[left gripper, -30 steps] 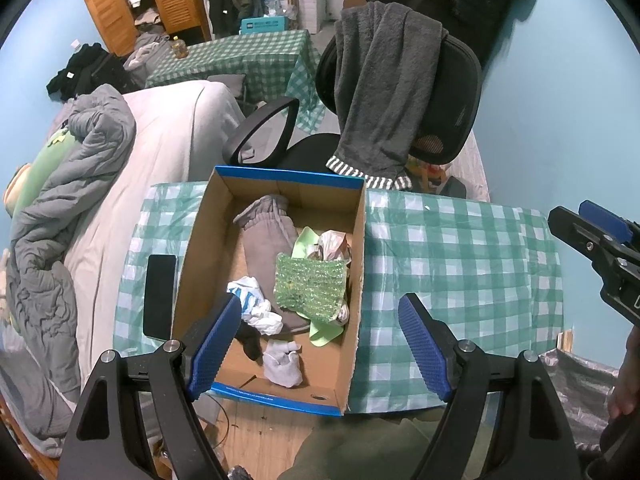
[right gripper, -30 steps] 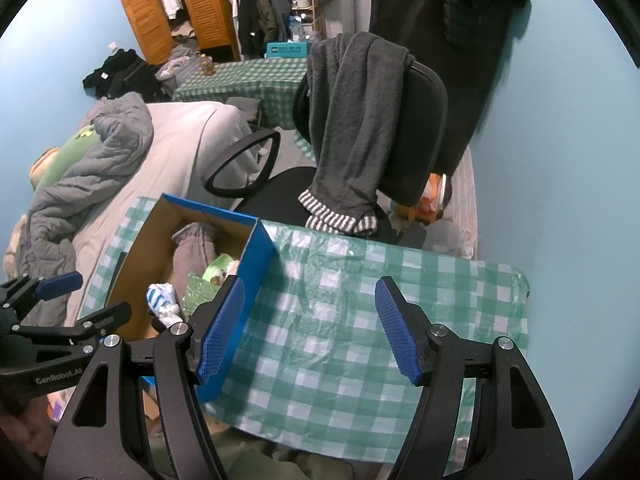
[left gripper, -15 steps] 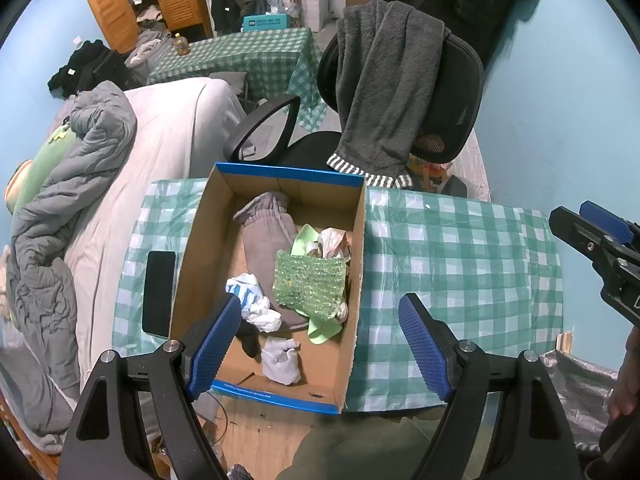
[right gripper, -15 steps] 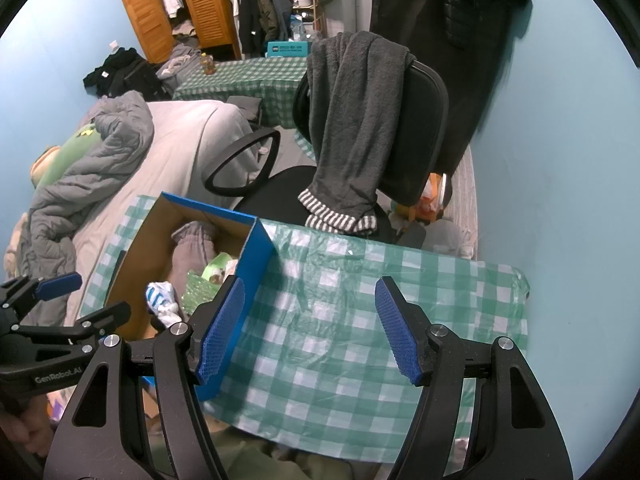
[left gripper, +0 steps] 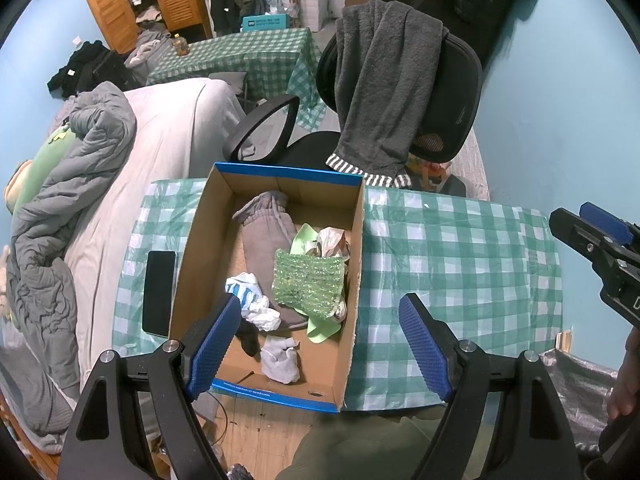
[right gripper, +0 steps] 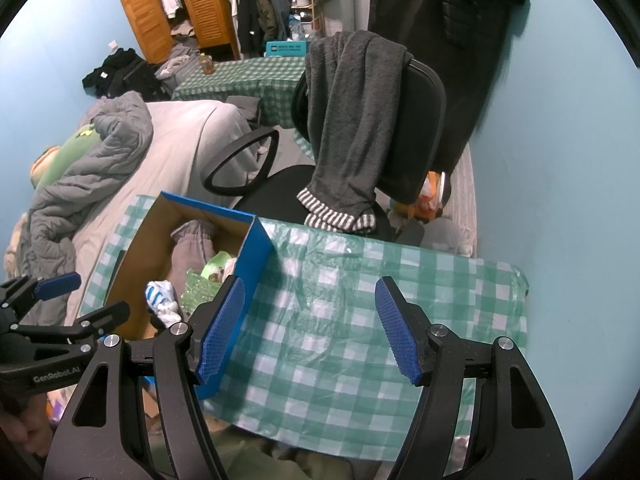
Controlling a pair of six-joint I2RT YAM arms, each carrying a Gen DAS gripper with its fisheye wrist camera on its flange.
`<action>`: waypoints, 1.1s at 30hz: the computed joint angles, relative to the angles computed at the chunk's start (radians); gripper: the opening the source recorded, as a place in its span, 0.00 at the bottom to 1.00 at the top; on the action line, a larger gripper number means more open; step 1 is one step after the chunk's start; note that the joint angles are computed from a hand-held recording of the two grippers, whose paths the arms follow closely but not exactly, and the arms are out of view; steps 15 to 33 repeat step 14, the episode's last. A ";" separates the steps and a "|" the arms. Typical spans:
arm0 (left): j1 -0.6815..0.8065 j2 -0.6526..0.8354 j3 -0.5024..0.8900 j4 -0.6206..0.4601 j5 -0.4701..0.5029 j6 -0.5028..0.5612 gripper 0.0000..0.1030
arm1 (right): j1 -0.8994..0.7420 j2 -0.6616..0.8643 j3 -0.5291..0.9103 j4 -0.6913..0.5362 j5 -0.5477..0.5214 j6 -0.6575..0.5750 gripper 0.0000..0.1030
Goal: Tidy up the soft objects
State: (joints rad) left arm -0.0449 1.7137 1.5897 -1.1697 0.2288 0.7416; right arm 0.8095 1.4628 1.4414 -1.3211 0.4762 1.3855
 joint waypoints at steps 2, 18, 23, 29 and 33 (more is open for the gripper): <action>0.000 -0.001 0.000 0.001 0.001 0.000 0.80 | 0.000 0.001 0.001 0.001 0.000 0.000 0.66; 0.011 -0.020 -0.020 -0.002 0.005 0.009 0.80 | -0.001 0.000 0.000 0.000 0.000 -0.001 0.66; 0.011 -0.020 -0.020 -0.002 0.005 0.009 0.80 | -0.001 0.000 0.000 0.000 0.000 -0.001 0.66; 0.011 -0.020 -0.020 -0.002 0.005 0.009 0.80 | -0.001 0.000 0.000 0.000 0.000 -0.001 0.66; 0.011 -0.020 -0.020 -0.002 0.005 0.009 0.80 | -0.001 0.000 0.000 0.000 0.000 -0.001 0.66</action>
